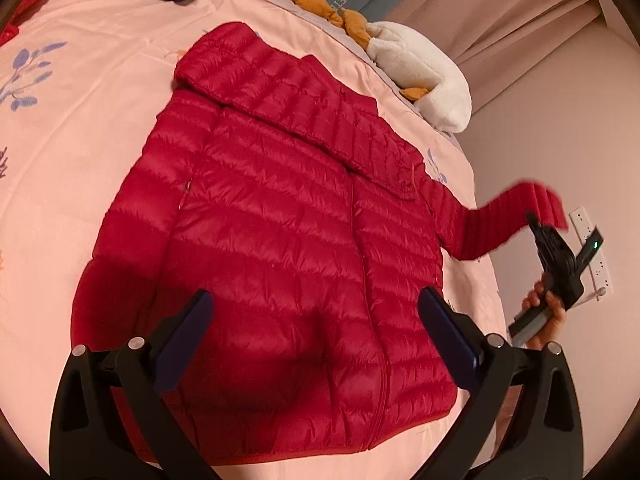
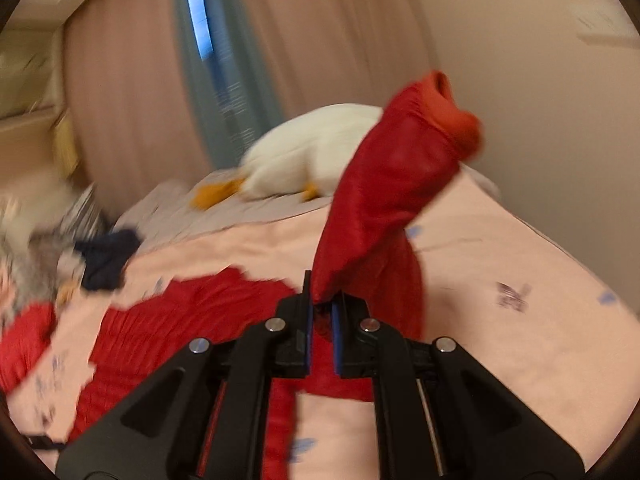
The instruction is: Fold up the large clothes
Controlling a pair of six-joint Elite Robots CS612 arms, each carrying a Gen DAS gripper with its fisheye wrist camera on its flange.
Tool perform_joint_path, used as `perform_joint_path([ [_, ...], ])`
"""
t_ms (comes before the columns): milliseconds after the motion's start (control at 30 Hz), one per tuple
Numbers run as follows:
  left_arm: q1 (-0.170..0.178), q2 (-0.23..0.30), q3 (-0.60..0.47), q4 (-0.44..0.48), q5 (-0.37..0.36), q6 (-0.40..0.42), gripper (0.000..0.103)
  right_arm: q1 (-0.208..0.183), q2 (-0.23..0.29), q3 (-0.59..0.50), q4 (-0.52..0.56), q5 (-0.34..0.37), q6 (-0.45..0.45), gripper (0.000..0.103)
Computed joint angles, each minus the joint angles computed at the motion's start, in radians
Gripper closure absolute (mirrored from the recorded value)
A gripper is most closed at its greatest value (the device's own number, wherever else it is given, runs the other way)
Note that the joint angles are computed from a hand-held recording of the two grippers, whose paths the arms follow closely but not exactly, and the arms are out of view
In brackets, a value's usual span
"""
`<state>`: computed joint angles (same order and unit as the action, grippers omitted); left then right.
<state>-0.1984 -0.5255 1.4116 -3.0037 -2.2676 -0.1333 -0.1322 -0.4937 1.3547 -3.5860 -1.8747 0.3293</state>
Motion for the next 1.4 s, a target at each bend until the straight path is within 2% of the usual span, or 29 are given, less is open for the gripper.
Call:
perform_joint_path([
  [100, 0.007, 0.010, -0.014, 0.006, -0.041, -0.015, 0.001, 0.042, 0.026, -0.062, 0.062, 0.023, -0.115, 0.094],
  [200, 0.012, 0.024, -0.035, 0.007, -0.083, -0.041, 0.001, 0.075, 0.059, -0.117, 0.129, 0.051, -0.200, 0.087],
  [300, 0.010, 0.036, -0.058, 0.015, -0.095, -0.052, 0.001, 0.100, 0.095, -0.175, 0.226, 0.095, -0.266, 0.072],
  [367, 0.008, 0.049, -0.086, 0.056, -0.121, -0.046, 0.001, 0.114, 0.119, -0.214, 0.327, 0.102, -0.299, 0.054],
  [433, 0.005, 0.062, -0.115, 0.094, -0.150, -0.043, 0.001, 0.117, 0.131, -0.230, 0.392, 0.115, -0.310, 0.048],
  [467, 0.003, 0.070, -0.131, 0.112, -0.161, -0.047, 0.001, 0.119, 0.130, -0.223, 0.399, 0.124, -0.313, 0.041],
  [633, -0.009, 0.103, -0.191, 0.158, -0.222, -0.061, 0.001, 0.119, 0.092, -0.127, 0.300, 0.144, -0.277, 0.031],
  [800, -0.028, 0.176, -0.316, 0.187, -0.340, -0.146, 0.001, 0.095, 0.038, 0.004, 0.139, 0.210, -0.156, 0.028],
  [967, -0.060, 0.249, -0.441, 0.180, -0.374, -0.237, 0.001, 0.076, 0.035, 0.069, -0.002, 0.284, -0.014, 0.028],
  [1067, -0.074, 0.280, -0.493, 0.177, -0.367, -0.280, 0.001, 0.068, 0.046, 0.078, -0.060, 0.320, 0.038, 0.028],
  [1133, -0.086, 0.291, -0.515, 0.183, -0.319, -0.299, 0.001, 0.064, 0.052, 0.079, -0.085, 0.337, 0.054, 0.028],
  [1300, -0.101, 0.318, -0.566, 0.166, -0.252, -0.337, 0.001, 0.051, 0.069, 0.083, -0.155, 0.378, 0.101, 0.028],
  [1400, -0.105, 0.320, -0.567, 0.115, -0.210, -0.382, 0.004, 0.043, 0.081, 0.084, -0.204, 0.405, 0.139, 0.028],
])
